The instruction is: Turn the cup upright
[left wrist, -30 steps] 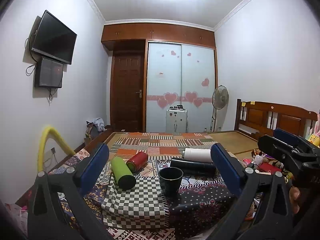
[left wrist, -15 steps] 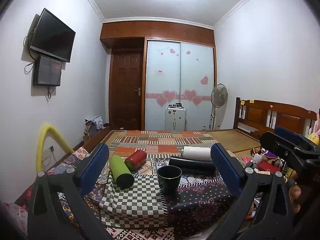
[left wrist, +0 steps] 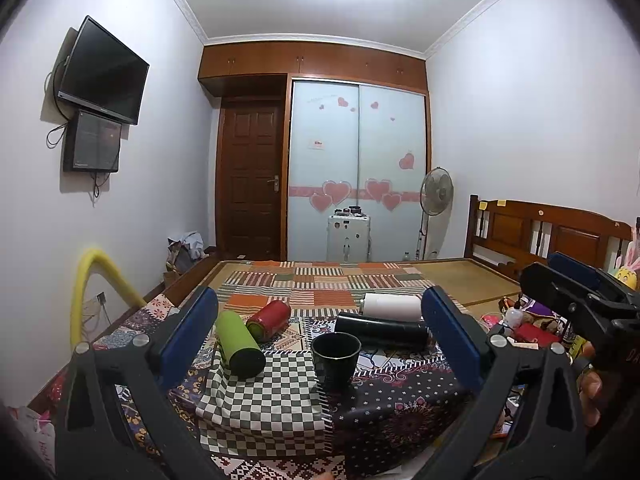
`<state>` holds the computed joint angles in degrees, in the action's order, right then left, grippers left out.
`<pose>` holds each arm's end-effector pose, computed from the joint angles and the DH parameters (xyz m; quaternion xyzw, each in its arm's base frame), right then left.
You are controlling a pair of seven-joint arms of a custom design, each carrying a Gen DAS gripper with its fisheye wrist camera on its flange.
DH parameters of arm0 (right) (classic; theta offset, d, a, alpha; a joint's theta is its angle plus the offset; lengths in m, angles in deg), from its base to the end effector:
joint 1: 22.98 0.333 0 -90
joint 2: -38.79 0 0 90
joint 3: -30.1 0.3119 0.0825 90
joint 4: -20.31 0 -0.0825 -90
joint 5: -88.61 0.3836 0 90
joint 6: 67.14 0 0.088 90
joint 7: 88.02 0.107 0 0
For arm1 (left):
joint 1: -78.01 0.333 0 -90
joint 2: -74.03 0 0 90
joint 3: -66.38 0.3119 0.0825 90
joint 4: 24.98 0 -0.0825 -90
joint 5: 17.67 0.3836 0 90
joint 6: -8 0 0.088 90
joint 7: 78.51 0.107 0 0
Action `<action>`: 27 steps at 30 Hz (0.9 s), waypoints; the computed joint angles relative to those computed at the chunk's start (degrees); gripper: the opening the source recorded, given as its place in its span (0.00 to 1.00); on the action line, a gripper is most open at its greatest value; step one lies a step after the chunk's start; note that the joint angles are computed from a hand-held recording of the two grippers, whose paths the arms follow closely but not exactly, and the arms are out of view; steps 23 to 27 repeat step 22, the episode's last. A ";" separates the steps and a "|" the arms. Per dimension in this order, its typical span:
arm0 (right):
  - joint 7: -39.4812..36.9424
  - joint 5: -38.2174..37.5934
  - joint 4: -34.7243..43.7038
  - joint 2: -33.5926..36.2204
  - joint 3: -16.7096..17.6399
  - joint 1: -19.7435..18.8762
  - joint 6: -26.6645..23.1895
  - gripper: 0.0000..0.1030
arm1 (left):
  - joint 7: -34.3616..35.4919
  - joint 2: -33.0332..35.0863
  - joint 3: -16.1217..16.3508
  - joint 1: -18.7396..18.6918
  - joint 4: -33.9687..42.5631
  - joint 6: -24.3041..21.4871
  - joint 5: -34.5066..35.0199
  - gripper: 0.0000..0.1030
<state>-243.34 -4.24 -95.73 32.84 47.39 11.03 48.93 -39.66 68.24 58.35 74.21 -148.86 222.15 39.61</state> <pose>0.3894 0.4039 0.5559 -0.4340 0.5944 -0.5149 0.4395 0.4624 -0.2144 0.5866 -0.3291 0.6756 -0.6031 0.2674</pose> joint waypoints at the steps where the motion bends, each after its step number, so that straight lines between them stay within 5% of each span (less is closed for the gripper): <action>1: 0.02 0.00 0.01 -0.01 0.00 0.01 -0.04 1.00 | -0.90 0.19 0.17 -0.03 0.45 0.00 0.93 1.00; 27: 0.04 0.39 0.06 -0.19 -0.02 -0.09 -0.50 1.00 | -4.55 1.79 0.03 -0.17 2.74 -0.94 5.15 1.00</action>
